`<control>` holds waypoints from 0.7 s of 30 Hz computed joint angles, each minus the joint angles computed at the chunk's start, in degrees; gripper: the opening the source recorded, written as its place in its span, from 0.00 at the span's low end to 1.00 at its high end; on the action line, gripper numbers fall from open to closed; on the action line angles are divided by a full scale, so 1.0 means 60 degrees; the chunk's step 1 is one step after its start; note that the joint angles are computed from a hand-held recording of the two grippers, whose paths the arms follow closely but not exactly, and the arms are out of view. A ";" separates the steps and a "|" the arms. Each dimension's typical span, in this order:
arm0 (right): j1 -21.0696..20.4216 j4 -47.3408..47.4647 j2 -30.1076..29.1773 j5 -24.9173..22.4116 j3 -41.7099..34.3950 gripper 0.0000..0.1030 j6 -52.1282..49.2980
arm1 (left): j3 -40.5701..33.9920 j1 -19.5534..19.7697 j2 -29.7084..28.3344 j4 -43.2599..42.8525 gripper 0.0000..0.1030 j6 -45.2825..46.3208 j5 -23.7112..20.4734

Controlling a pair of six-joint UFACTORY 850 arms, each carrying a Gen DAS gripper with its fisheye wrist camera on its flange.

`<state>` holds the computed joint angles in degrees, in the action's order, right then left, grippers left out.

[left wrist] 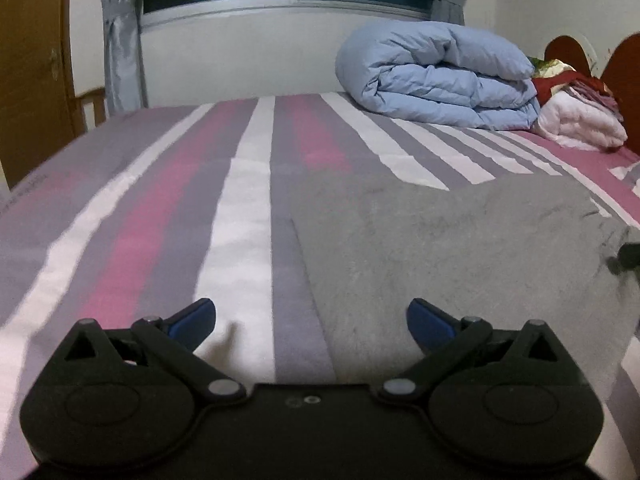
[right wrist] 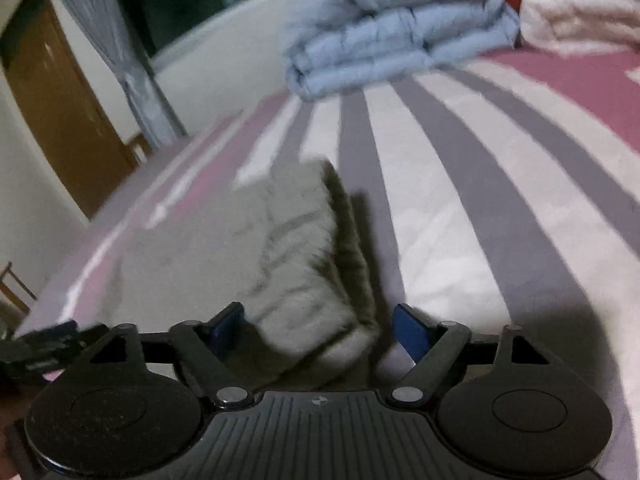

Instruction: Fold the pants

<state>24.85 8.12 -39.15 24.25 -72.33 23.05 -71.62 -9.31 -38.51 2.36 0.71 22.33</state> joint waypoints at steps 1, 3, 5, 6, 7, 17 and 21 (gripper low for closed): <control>0.0059 -0.0071 0.0213 0.0188 0.0265 0.78 -0.0064 | 0.0153 -0.0013 0.0148 -0.0009 0.94 0.0023 -0.0004; 0.0131 -0.0084 0.0604 0.0515 0.0715 0.78 -0.0214 | 0.0696 -0.0045 0.0623 0.0084 0.94 -0.0186 0.0190; 0.0295 0.0088 0.1117 0.0817 0.1360 0.78 -0.0398 | 0.1409 -0.0104 0.1209 0.0124 0.94 -0.0321 0.0510; 0.0373 0.0133 0.1354 0.1011 0.1667 0.79 -0.0493 | 0.1903 -0.0156 0.1625 0.0182 0.94 -0.0395 0.0676; 0.0511 0.0333 0.1636 0.1229 0.2005 0.85 -0.0743 | 0.2377 -0.0169 0.2007 0.0384 0.94 -0.0603 0.0865; 0.3048 0.3990 0.4699 0.4009 0.6325 1.00 -0.3321 | 0.7161 -0.0564 0.5715 -0.0949 0.94 -0.0408 0.2088; 0.4470 0.5731 0.5177 0.5405 0.7270 1.00 -0.3710 | 0.8282 -0.0836 0.7044 -0.1256 0.94 -0.0451 0.2207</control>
<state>51.67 42.50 -8.09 56.68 -28.71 0.79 -21.93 -14.33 3.76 -5.18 -1.99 35.57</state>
